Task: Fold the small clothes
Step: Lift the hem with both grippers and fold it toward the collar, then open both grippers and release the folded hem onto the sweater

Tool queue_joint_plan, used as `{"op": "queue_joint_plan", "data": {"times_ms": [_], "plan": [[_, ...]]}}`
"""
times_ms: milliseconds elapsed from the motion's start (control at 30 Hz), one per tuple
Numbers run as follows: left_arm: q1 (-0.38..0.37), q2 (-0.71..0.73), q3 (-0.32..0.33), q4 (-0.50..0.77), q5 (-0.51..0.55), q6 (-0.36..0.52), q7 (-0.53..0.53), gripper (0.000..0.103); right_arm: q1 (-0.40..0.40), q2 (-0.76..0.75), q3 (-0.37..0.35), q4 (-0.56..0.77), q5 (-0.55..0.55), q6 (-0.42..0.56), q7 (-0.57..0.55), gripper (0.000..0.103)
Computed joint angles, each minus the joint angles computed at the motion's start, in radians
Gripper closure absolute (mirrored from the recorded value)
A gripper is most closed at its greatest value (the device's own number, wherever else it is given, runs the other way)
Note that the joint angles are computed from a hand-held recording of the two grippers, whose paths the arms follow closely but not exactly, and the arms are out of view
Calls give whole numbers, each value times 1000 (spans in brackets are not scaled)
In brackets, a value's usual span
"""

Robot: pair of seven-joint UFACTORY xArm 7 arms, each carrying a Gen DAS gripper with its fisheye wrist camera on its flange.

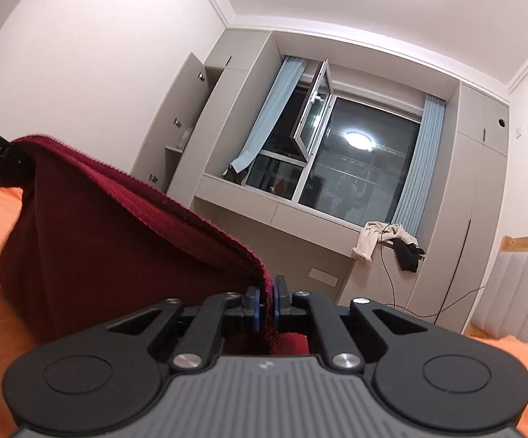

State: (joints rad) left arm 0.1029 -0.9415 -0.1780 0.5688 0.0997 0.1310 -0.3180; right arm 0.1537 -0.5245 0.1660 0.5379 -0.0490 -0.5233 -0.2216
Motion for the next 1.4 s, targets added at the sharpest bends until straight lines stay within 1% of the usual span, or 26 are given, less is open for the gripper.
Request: {"op": "queue_joint_plan", "data": {"times_ms": [133, 200, 267, 300, 367, 400, 467, 533, 600, 667, 733, 800, 867, 933, 1000, 1033, 1067, 1100, 1133, 1167, 1200, 1233, 1267, 1300, 1367, 1400], "plan": [[114, 228, -65, 101, 16, -133, -32, 97, -84, 233, 94, 217, 73, 27, -98, 97], [170, 316, -104, 153, 20, -153, -57, 97, -75, 333, 89, 313, 94, 57, -131, 97], [252, 386, -169, 196, 39, -168, -88, 97, -35, 406, 38, 385, 54, 97, -105, 97], [303, 415, -210, 218, 56, -167, -103, 97, -11, 441, 0, 416, 4, 111, -65, 97], [395, 470, -286, 265, 104, -155, -130, 97, 12, 497, -41, 466, -59, 139, -25, 97], [424, 498, -310, 289, 129, -144, -141, 97, 18, 529, -46, 495, -52, 152, -45, 97], [469, 557, -349, 335, 180, -129, -159, 97, 54, 591, -60, 547, 36, 176, -141, 97], [507, 612, -379, 374, 228, -115, -182, 97, 88, 639, -85, 589, 77, 208, -183, 97], [534, 664, -401, 411, 274, -85, -209, 97, 152, 682, -139, 631, 131, 246, -236, 97], [579, 706, -444, 444, 352, -45, -249, 97, 208, 724, -191, 685, 158, 315, -244, 97], [588, 744, -459, 472, 422, -1, -269, 97, 306, 762, -299, 728, 147, 366, -228, 97], [560, 783, -439, 496, 439, 35, -265, 96, 389, 791, -392, 747, 115, 380, -208, 97], [529, 809, -412, 508, 434, 52, -266, 94, 399, 805, -408, 756, 91, 391, -183, 95], [494, 838, -381, 530, 407, 73, -251, 91, 428, 815, -443, 761, 72, 401, -147, 91], [460, 847, -349, 534, 374, 92, -236, 86, 397, 818, -415, 763, 59, 402, -121, 87], [451, 847, -338, 534, 384, 98, -248, 85, 356, 820, -375, 773, 52, 410, -116, 85], [443, 843, -328, 528, 397, 95, -260, 83, 301, 817, -320, 771, 44, 408, -119, 79], [433, 841, -316, 526, 406, 92, -268, 82, 282, 814, -304, 763, 34, 402, -111, 74], [424, 841, -305, 527, 416, 94, -278, 79, 279, 804, -308, 759, 22, 407, -100, 72], [414, 841, -295, 530, 424, 97, -288, 74, 283, 801, -318, 753, 12, 406, -84, 65], [400, 837, -281, 527, 418, 97, -288, 67, 279, 783, -320, 737, 2, 408, -71, 57], [385, 834, -263, 524, 403, 96, -279, 60, 275, 781, -323, 744, -6, 416, -55, 53], [371, 829, -252, 525, 401, 105, -287, 43, 266, 778, -322, 746, -12, 421, -40, 47], [359, 828, -238, 527, 397, 109, -291, 34, 245, 771, -306, 742, -17, 423, -30, 43], [333, 817, -204, 518, 376, 97, -295, 21, 175, 757, -240, 736, -18, 434, -22, 36], [305, 811, -177, 512, 332, 95, -257, 18, 160, 747, -230, 728, -23, 437, -12, 32]]}}
